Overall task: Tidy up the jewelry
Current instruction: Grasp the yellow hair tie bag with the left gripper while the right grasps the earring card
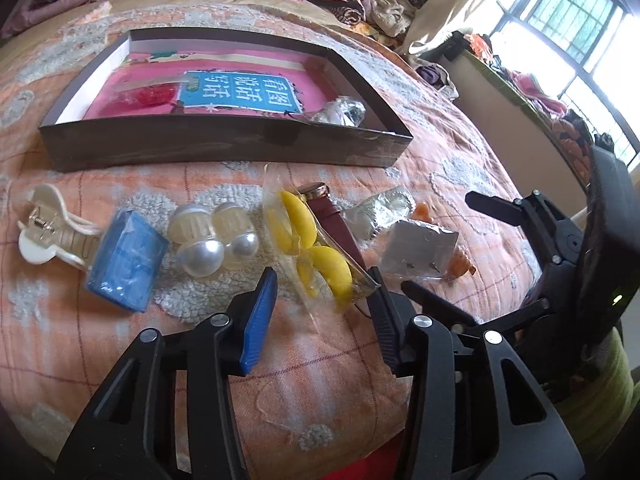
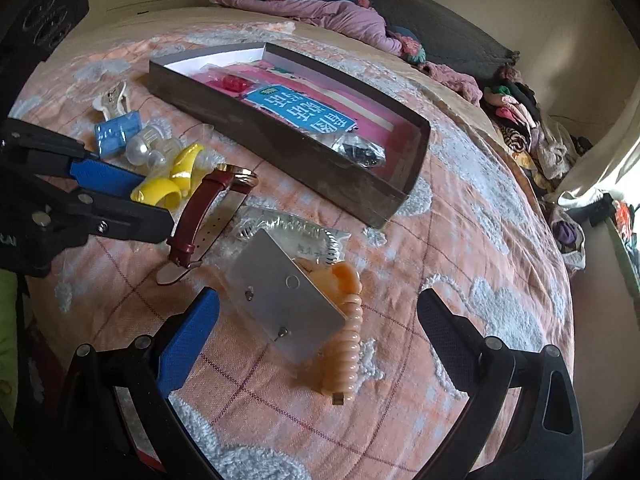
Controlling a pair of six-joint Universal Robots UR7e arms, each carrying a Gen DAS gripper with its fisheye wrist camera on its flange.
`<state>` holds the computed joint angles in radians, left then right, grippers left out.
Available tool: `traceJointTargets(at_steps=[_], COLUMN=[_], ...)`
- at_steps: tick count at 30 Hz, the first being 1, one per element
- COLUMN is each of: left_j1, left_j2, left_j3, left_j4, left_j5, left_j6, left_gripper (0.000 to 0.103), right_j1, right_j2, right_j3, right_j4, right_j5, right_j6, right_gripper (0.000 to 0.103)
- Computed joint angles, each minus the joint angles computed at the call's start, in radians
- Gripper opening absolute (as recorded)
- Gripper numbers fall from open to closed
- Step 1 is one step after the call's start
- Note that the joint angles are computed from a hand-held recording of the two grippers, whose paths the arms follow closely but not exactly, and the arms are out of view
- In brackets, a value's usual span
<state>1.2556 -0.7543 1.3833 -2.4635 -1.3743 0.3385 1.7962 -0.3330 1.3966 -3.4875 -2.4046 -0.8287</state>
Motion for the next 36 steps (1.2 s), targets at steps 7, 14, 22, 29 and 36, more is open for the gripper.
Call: traceJointTargets(at_steps=[7, 14, 22, 29, 36], left_j1=[0.017, 0.019, 0.012, 0.009, 0.012], left_j2=[0.010, 0.019, -0.014, -0.034, -0.045], left_j3=[-0.035, -0.047, -0.020, -0.013, -0.025], left_j4=[0.026, 0.018, -0.024, -0.054, -0.079], left_j5=[-0.008, -0.009, -0.033, -0.060, -0.067], left_j6=[-0.040, -0.029, -0.001, 0.004, -0.007], left_gripper=[0.024, 0.013, 0.010, 0.010, 0.010], right_j1=[-0.005, -0.007, -0.025, -0.053, -0.045], right_j2=[0.061, 0.050, -0.054, -0.155, -0.183], right_j3=[-0.078, -0.054, 0.052, 0.142, 0.165], right_j4=[-0.019, -0.017, 0.054, 0.133, 0.114], right_j5=[-0.031, 0.004, 0.128, 0.298, 0.374], right_j6=[-0.100, -0.107, 0.093, 0.275, 0.310], right_gripper=[0.097, 0.049, 0.015, 0.015, 0.015])
